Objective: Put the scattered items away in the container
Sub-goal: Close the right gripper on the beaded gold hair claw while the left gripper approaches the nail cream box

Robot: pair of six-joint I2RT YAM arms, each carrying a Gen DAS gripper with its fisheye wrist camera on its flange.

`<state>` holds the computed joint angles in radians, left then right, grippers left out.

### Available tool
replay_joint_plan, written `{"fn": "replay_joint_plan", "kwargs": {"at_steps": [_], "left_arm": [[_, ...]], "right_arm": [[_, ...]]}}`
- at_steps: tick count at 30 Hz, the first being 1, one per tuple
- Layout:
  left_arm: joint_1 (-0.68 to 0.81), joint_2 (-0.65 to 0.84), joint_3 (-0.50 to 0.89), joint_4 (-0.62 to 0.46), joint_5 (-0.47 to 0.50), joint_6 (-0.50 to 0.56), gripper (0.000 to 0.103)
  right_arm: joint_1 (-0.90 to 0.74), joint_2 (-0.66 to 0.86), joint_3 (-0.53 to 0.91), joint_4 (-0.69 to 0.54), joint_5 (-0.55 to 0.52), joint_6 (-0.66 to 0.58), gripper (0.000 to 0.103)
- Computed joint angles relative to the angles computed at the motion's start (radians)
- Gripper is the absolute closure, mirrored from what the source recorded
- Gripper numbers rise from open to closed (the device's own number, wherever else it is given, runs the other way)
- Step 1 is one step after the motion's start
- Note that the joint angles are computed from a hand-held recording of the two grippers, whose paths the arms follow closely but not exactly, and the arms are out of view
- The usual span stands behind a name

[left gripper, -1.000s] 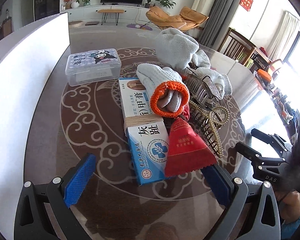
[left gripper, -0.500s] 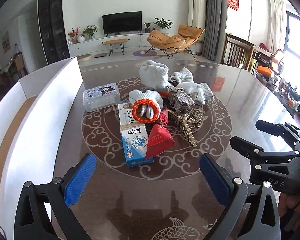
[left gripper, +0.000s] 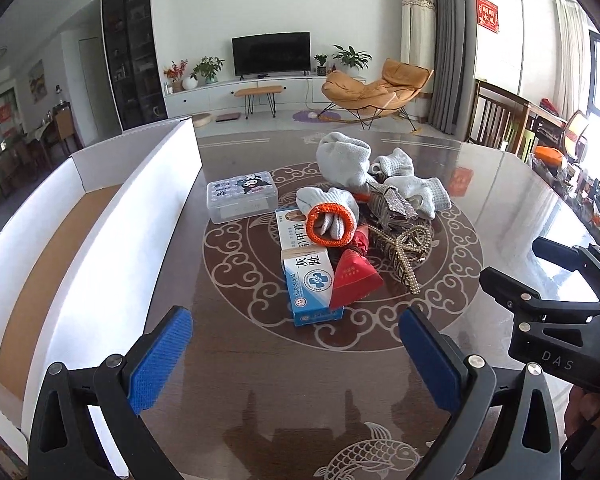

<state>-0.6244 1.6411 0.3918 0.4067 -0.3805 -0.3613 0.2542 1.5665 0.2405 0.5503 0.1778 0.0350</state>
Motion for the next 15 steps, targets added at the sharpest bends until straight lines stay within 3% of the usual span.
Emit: {"fn": "replay_joint_plan", "kwargs": {"at_steps": [2, 4, 7, 11, 15], "left_arm": [[0.037, -0.003, 0.001, -0.01, 0.034, -0.005, 0.0], [0.076, -0.011, -0.01, 0.004, 0.069, -0.007, 0.0], [0.134, -0.028, -0.013, -0.002, 0.129, -0.016, 0.0], [0.185, -0.05, -0.027, 0.011, 0.207, -0.011, 0.0], [0.22, -0.06, -0.03, 0.007, 0.247, -0.003, 0.0]], "right_arm": [[-0.058, 0.026, 0.008, 0.025, -0.096, -0.014, 0.02], [-0.157, 0.082, 0.048, 0.029, -0.281, -0.025, 0.02], [-0.218, 0.196, 0.175, -0.039, -0.446, -0.005, 0.02], [-0.132, 0.336, 0.344, -0.115, -0.463, -0.002, 0.02], [-0.053, 0.447, 0.487, -0.173, -0.337, 0.004, 0.02]]}}
